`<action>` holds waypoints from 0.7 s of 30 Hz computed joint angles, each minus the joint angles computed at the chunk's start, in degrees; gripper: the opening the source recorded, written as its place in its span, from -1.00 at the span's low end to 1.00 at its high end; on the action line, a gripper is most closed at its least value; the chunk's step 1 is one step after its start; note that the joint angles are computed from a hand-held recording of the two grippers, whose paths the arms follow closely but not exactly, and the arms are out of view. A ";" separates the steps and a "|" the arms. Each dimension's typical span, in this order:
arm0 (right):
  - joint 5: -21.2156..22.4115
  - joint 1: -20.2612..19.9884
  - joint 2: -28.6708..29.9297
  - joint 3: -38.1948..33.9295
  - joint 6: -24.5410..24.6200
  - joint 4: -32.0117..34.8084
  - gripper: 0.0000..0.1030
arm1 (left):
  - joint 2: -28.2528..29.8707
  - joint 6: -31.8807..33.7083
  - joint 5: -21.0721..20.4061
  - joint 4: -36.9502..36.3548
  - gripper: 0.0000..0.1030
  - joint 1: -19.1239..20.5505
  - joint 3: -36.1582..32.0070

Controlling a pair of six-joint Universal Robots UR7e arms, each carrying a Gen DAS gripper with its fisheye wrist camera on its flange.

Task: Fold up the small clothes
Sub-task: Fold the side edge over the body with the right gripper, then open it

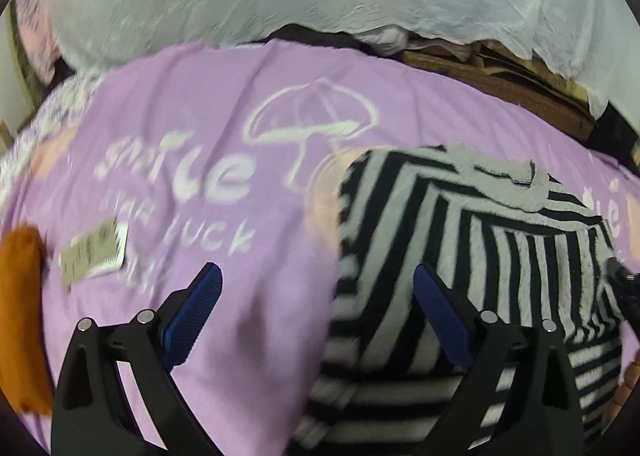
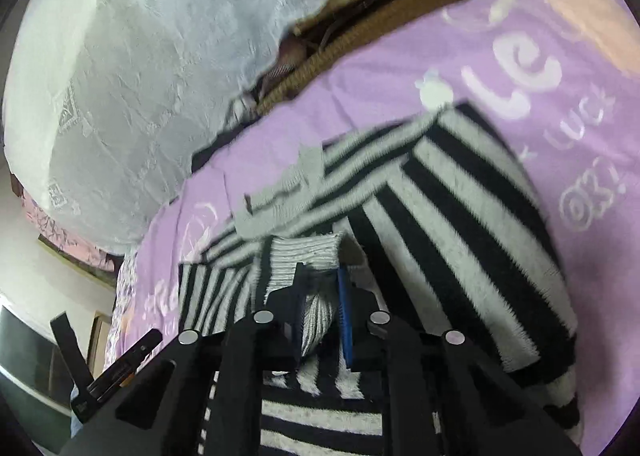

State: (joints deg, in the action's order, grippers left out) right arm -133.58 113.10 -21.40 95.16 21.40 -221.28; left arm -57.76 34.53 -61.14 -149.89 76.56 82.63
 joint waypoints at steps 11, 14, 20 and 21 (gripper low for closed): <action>-10.15 -0.38 -1.89 2.33 9.64 8.97 -0.94 | 5.11 -5.50 4.16 3.70 0.91 1.65 -3.42; -9.67 1.30 -1.22 -0.12 3.50 7.16 -0.95 | 4.10 -6.40 2.58 4.07 0.89 1.54 -3.73; -7.23 1.69 0.23 -8.14 -0.36 18.40 -0.90 | 3.39 -2.98 0.75 1.44 0.89 -1.24 -2.86; -7.07 1.52 0.68 -9.38 -0.44 19.91 -0.90 | 3.55 -2.27 0.63 0.69 0.89 -1.64 -2.57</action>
